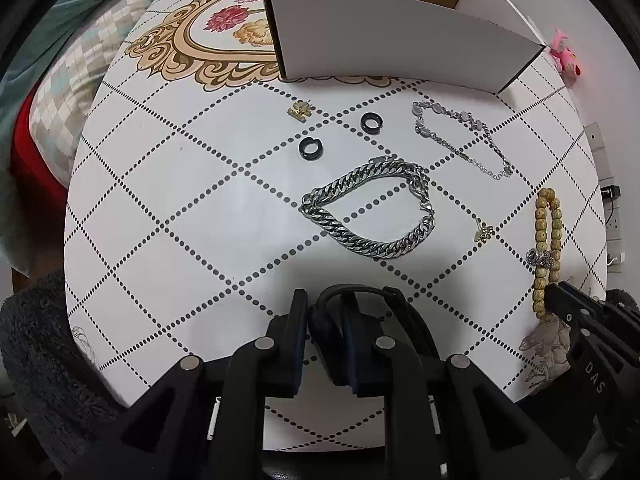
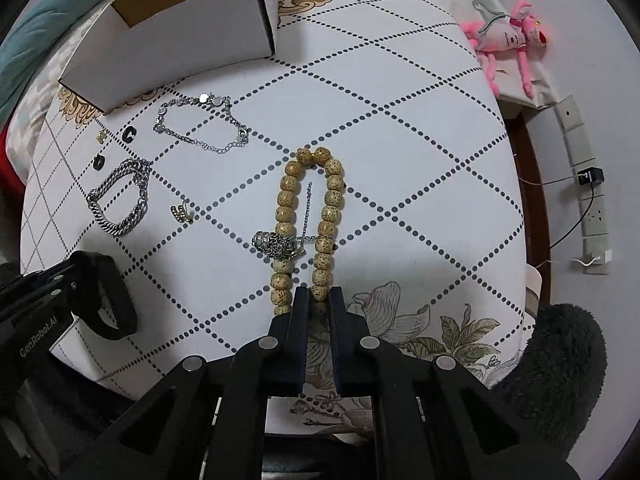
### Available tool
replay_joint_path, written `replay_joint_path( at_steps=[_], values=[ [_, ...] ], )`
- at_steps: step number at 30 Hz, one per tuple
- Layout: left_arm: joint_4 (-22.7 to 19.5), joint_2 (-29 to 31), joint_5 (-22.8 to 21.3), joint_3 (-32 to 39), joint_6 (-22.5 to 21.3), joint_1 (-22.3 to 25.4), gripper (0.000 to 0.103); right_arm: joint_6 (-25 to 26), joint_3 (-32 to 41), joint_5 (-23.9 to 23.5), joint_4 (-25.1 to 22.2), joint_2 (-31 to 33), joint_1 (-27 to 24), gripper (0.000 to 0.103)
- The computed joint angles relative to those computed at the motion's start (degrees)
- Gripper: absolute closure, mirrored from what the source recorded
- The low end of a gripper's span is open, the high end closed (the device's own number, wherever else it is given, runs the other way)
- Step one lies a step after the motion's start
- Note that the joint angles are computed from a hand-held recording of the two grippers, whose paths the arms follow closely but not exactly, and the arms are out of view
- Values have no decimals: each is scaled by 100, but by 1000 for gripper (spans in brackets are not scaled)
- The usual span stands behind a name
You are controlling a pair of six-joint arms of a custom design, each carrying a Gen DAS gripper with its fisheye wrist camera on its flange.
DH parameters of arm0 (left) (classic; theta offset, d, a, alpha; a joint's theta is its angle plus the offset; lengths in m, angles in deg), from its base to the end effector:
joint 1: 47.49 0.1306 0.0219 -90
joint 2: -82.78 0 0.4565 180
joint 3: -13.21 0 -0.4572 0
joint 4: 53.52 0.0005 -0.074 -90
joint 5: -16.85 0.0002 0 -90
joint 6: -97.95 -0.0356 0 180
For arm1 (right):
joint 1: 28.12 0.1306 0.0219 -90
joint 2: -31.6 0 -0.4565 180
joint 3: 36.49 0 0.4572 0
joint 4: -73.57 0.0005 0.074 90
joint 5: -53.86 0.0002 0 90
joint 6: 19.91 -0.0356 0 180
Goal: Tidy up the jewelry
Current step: 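Grasp the black watch band with the left tool while the right tool grasps the wooden-bead bracelet, then carry both pieces over the cardboard box and open both tools to drop them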
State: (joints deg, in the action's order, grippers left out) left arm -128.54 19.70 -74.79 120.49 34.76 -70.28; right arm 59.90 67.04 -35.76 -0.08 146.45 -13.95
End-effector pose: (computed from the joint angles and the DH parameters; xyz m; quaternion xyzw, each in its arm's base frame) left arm 0.6357 -0.2665 0.3519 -0.0357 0.9982 -0.0066 0.0483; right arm 0.6512 0.1637 0.3459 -0.0345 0.9984 0.0060 0.0436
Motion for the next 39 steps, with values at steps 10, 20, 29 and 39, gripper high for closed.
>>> replay_joint_path(
  at_steps=[10, 20, 29, 39],
  values=[
    [97, 91, 95, 96, -61, 134, 92, -60, 81, 90, 42, 48, 50, 93],
    [103, -299, 266, 70, -226, 245, 94, -216, 182, -434, 363, -151, -29, 94],
    [232, -289, 402, 783, -290, 399, 94, -337, 876, -1400, 438, -180, -203, 94],
    [-100, 861, 358, 2792, -593, 629, 94, -10, 2931, -1707, 152, 686, -129, 94]
  ],
)
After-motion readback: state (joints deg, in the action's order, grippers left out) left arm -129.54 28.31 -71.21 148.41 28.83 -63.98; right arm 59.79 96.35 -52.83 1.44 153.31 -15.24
